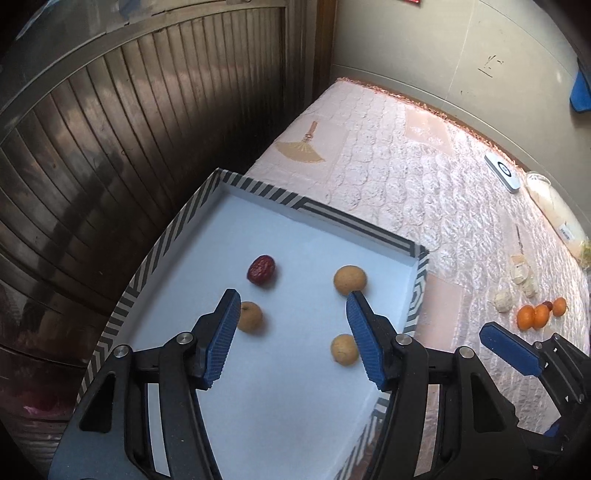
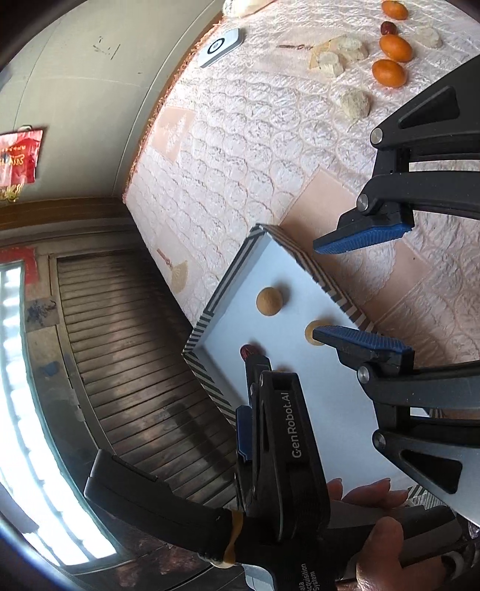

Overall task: Organize fruits
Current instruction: 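Move both tools back over the oranges and yam slices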

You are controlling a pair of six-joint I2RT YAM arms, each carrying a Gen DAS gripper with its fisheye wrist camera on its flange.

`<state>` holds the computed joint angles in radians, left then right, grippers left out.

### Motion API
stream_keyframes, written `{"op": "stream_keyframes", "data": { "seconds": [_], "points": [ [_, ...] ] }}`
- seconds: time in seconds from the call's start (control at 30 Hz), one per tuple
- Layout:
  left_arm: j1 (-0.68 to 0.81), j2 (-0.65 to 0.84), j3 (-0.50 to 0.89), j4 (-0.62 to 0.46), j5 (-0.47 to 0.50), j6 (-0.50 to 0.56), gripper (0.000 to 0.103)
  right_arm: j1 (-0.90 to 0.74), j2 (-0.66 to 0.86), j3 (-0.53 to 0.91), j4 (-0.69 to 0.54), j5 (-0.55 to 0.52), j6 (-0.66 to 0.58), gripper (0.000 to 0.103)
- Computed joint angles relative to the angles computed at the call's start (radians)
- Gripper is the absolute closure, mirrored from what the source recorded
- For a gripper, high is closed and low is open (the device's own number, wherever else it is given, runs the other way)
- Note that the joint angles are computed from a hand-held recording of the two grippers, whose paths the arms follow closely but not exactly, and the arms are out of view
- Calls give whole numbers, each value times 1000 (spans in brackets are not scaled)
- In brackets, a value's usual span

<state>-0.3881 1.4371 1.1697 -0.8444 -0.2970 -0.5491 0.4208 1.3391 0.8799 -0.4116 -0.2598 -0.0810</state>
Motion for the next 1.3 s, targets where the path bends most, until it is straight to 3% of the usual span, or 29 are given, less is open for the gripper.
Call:
{"op": "stream_keyframes", "data": {
  "seconds": [0.8, 1.3],
  "points": [
    [-328, 296, 340, -87, -48, -81, 43, -487, -130, -62, -162, -176, -189, 63],
    [-482, 535, 598, -158, -27, -76, 43, -860, -68, -44, -260, -289, -390, 62]
  ]
}}
